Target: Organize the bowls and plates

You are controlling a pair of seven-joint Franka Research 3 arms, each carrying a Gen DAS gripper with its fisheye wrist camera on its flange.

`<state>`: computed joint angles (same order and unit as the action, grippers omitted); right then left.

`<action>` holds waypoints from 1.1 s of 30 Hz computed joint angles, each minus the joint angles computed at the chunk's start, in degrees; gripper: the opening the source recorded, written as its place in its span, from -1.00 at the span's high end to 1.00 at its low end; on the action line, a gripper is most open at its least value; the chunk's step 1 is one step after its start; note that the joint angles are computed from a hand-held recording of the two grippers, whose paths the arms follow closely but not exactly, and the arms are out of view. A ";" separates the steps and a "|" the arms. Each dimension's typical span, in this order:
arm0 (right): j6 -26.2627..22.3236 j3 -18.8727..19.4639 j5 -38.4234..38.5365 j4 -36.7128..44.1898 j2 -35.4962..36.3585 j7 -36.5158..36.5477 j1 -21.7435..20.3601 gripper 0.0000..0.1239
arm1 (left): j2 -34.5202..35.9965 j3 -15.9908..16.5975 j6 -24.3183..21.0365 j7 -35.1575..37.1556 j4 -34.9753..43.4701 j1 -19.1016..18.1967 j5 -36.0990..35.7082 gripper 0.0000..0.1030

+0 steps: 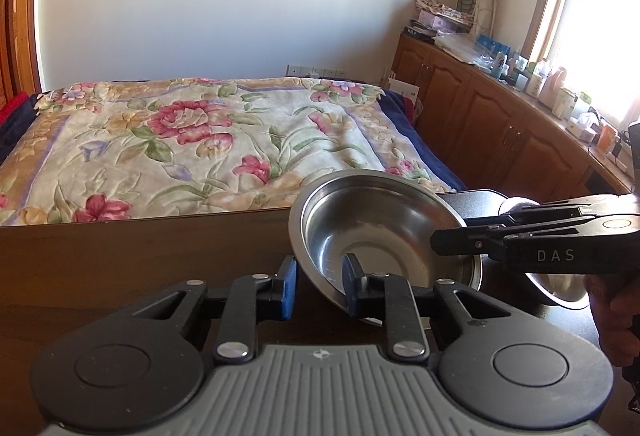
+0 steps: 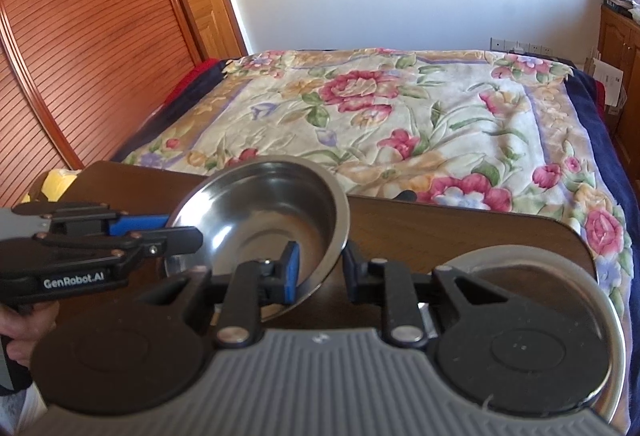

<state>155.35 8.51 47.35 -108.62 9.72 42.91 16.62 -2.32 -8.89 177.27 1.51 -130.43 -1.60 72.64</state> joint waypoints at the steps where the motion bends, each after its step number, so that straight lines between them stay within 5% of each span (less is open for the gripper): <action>1: -0.32 0.07 0.71 -0.11 -0.15 -0.29 -0.19 0.61 | -0.36 0.05 0.03 0.73 -0.44 -0.07 -0.99 0.56; 22: 2.02 -1.86 7.59 -7.62 -9.17 -3.64 1.99 0.77 | -12.60 -6.56 0.19 3.76 -8.32 3.79 -6.08 0.68; 33: 3.16 -3.51 7.03 -12.83 -15.31 -4.19 4.09 0.79 | -20.48 -9.60 2.70 12.85 -15.13 4.59 -17.41 0.67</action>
